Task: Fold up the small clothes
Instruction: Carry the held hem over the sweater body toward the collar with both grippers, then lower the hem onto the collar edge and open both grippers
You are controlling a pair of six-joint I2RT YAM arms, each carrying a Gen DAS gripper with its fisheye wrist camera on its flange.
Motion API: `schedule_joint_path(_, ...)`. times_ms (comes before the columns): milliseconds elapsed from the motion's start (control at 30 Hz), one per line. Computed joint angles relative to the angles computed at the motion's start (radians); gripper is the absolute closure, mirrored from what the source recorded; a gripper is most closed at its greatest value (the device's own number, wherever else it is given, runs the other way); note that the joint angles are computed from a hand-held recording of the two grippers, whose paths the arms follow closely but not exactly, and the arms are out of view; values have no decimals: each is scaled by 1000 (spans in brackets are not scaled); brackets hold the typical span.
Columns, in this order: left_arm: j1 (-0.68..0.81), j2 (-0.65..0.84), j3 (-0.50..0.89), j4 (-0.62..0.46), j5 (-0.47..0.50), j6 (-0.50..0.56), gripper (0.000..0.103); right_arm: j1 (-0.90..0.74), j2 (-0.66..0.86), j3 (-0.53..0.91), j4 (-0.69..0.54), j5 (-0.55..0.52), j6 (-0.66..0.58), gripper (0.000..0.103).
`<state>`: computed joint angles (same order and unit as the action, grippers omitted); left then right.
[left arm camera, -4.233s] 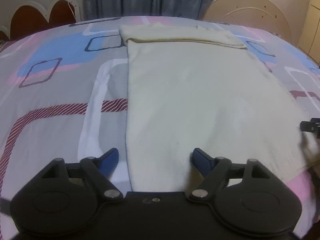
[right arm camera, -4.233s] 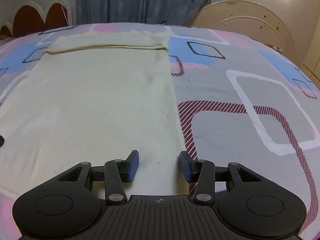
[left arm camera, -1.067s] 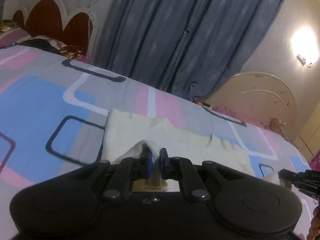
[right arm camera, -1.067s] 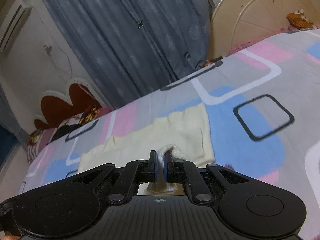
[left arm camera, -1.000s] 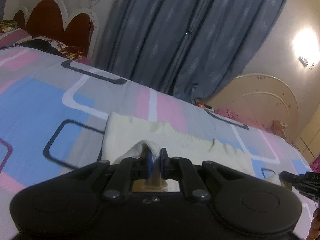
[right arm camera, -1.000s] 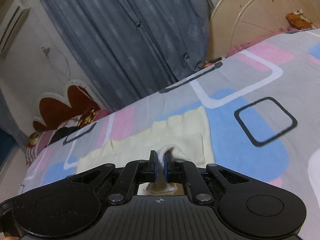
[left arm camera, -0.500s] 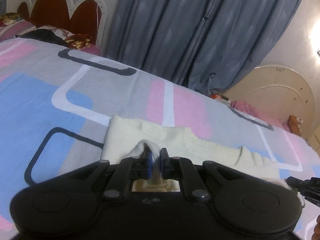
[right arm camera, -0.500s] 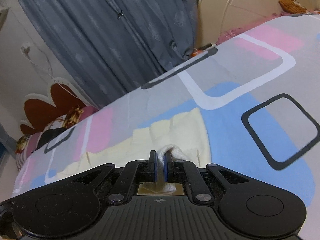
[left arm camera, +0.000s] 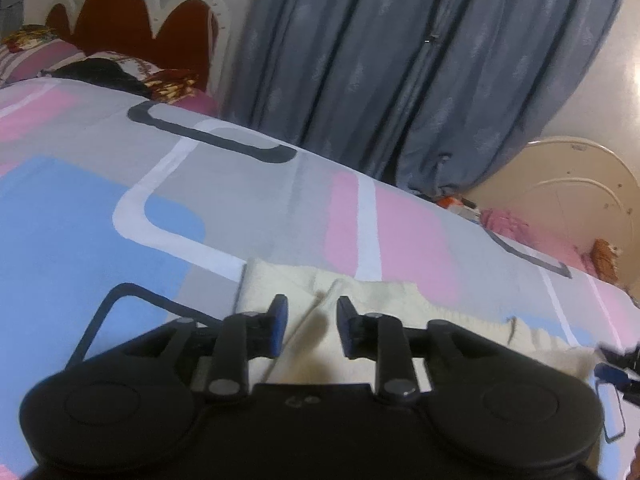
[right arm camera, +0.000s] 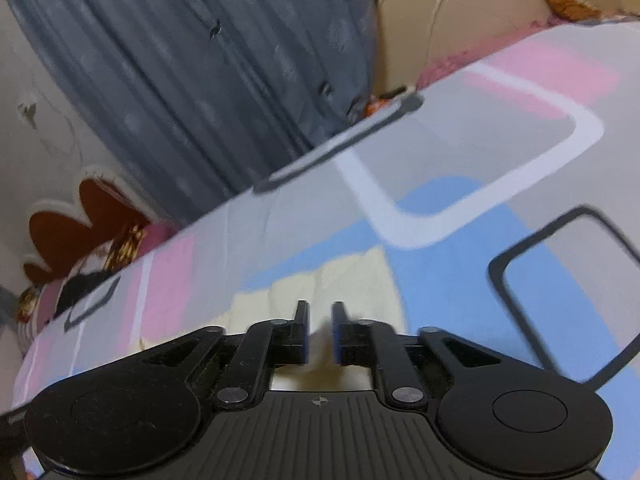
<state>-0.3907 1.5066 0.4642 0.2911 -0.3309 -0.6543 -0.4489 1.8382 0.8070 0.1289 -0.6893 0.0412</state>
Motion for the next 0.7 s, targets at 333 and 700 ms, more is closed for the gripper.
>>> schedule_joint_path(333, -6, 120, 45, 35, 54, 74, 62, 8, 13, -8, 12, 6, -183, 42)
schedule_joint_path(700, -24, 172, 49, 70, 41, 152, 99, 87, 96, 29, -26, 68, -321, 90)
